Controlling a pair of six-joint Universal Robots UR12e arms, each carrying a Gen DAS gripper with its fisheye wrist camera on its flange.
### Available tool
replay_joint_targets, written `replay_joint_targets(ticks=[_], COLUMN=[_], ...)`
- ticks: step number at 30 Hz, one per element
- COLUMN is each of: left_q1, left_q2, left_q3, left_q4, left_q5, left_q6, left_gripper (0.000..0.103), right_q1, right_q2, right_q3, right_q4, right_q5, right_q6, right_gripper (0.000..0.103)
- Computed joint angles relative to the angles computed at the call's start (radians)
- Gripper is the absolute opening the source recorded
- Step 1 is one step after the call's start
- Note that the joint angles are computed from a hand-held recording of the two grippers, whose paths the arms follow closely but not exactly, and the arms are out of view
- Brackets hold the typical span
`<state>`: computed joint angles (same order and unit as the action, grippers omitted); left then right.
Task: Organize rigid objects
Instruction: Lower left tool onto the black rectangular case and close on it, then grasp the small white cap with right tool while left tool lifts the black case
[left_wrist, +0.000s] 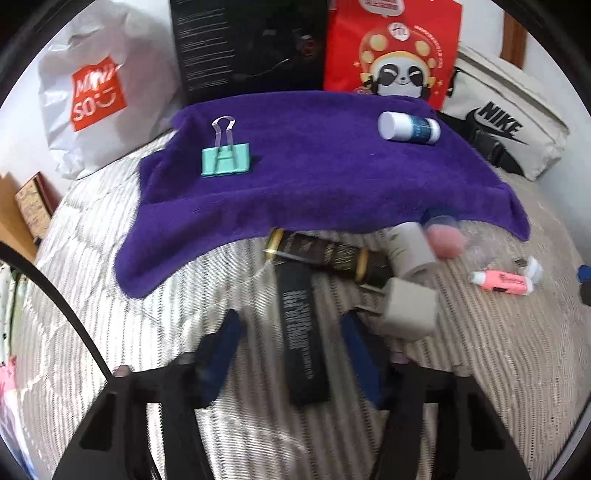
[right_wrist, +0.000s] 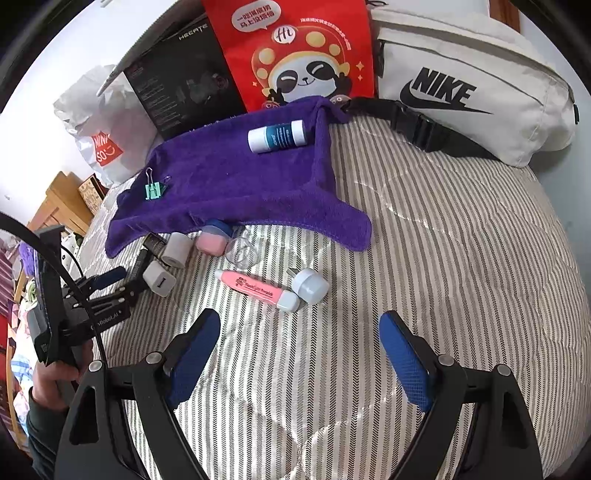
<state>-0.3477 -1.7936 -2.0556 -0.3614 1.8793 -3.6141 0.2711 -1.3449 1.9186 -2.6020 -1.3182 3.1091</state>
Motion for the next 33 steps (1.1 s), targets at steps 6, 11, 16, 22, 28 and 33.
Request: replay_joint_targets(ticks=[6, 11, 16, 22, 28, 33], left_q1=[0.003, 0.012, 0.029, 0.019, 0.022, 0.023], left_q2=[0.009, 0.033, 0.046, 0.042, 0.044, 0.045], left_q3=[-0.017, -0.038, -0.062, -0.059, -0.066, -0.067], left_q4=[0.027, 0.004, 0.029, 0.028, 0.041, 0.043], left_q5=[-0.013, 0.008, -0.011, 0.015, 0.007, 0.004], left_q6=[-0.005, -0.012, -0.025, -0.018, -0.019, -0.021], left_gripper=[0.022, 0.022, 0.021, 0.022, 0.022, 0.022], right_q1=[-0.003, 0.0, 0.006, 0.012, 0.01, 0.009], right_q2=[0.008, 0.014, 0.031, 0.051, 0.072, 0.091], right_q3=[-0.004, -0.007, -0.014, -0.014, -0.021, -0.028], right_q4=[0.008, 0.001, -0.002, -0.05, -0.067, -0.081], right_q5=[0.001, -0.01, -0.026, -0.051, -0.064, -0.053], right_q6=[0.003, -0.011, -0.02, -0.033, -0.051, -0.056], right_gripper=[0.087, 0.087, 0.087, 0.08, 0.063, 0.054])
